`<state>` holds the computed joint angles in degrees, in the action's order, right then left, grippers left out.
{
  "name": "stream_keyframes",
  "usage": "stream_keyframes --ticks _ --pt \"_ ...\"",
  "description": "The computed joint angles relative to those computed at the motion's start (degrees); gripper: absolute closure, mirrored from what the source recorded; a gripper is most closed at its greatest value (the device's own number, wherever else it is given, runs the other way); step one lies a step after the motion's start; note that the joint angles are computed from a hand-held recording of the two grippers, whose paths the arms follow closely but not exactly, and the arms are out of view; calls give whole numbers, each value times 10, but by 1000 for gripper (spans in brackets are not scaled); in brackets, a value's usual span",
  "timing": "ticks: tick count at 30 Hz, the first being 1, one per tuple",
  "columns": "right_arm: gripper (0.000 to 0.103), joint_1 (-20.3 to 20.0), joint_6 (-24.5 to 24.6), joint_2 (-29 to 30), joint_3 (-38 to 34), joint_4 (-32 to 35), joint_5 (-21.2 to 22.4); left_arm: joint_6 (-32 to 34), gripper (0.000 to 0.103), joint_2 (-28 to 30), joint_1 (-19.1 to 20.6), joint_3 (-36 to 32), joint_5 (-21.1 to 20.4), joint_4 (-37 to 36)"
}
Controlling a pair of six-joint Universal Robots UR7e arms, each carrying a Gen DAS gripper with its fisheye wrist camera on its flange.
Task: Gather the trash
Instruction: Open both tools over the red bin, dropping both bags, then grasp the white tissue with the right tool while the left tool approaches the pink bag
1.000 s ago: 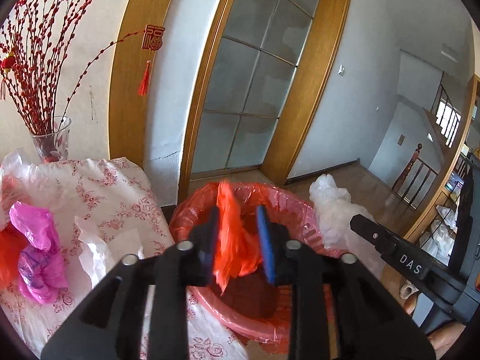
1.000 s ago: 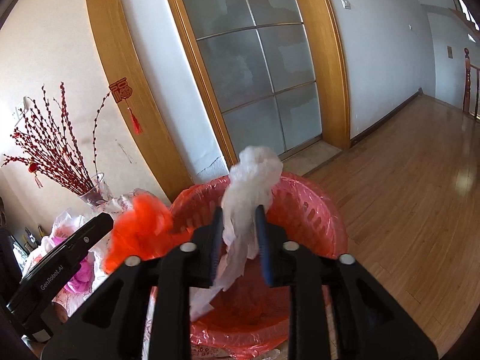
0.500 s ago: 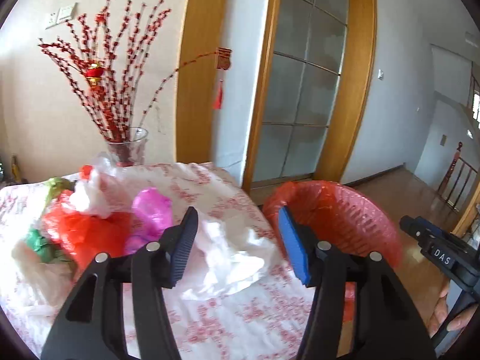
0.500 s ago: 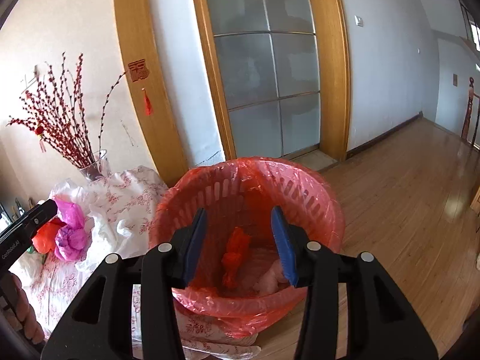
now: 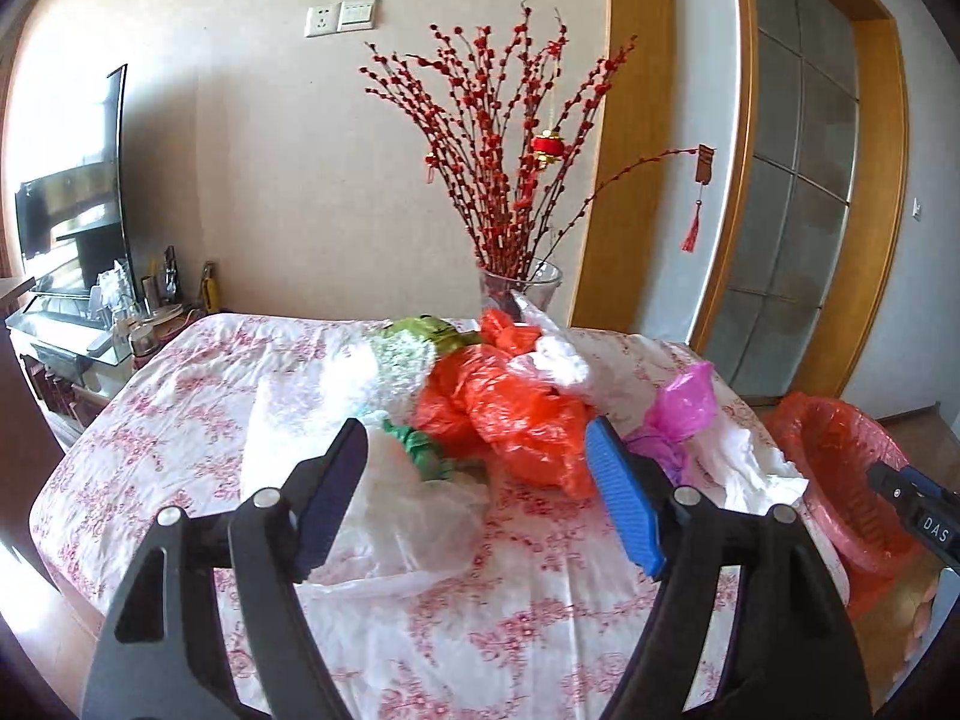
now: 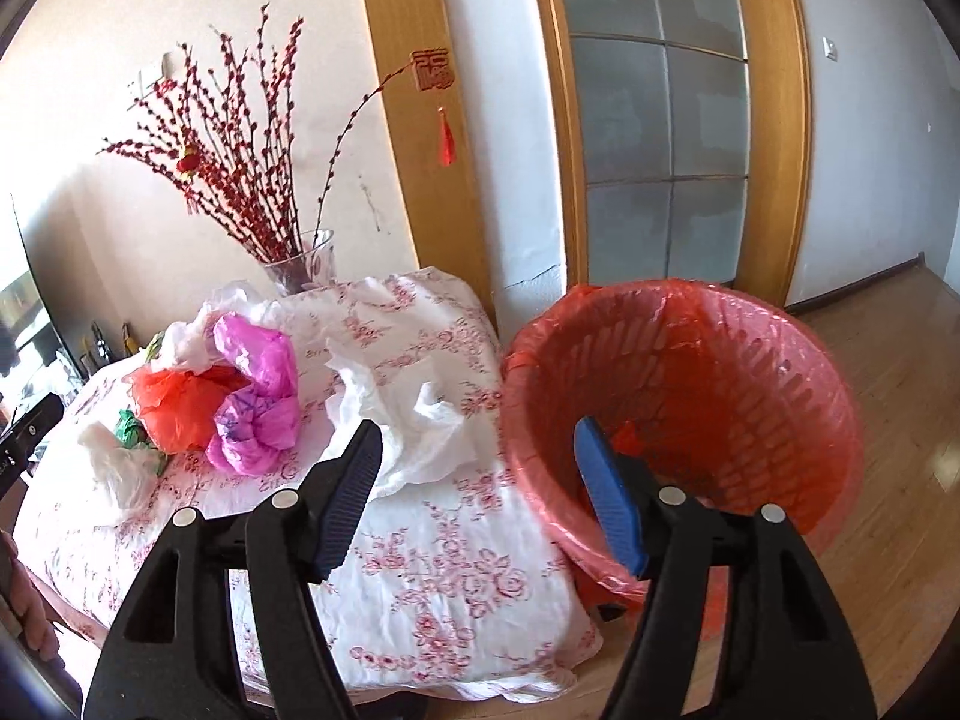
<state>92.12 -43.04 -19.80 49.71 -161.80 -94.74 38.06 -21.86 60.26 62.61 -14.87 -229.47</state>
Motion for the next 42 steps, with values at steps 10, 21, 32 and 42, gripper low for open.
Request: stream_keyframes --ticks 10,21,32,42 --pt "24 23 -4 87 -116 81 -45 0 29 -33 4 58 17 -40" --pt "19 35 -15 200 -311 181 -111 -43 29 -53 16 96 17 -24" --pt "74 30 -15 204 -325 229 -105 -110 29 -55 22 107 -4 45" --pt "86 20 -13 122 -182 142 -70 -187 29 -35 22 78 -66 185"
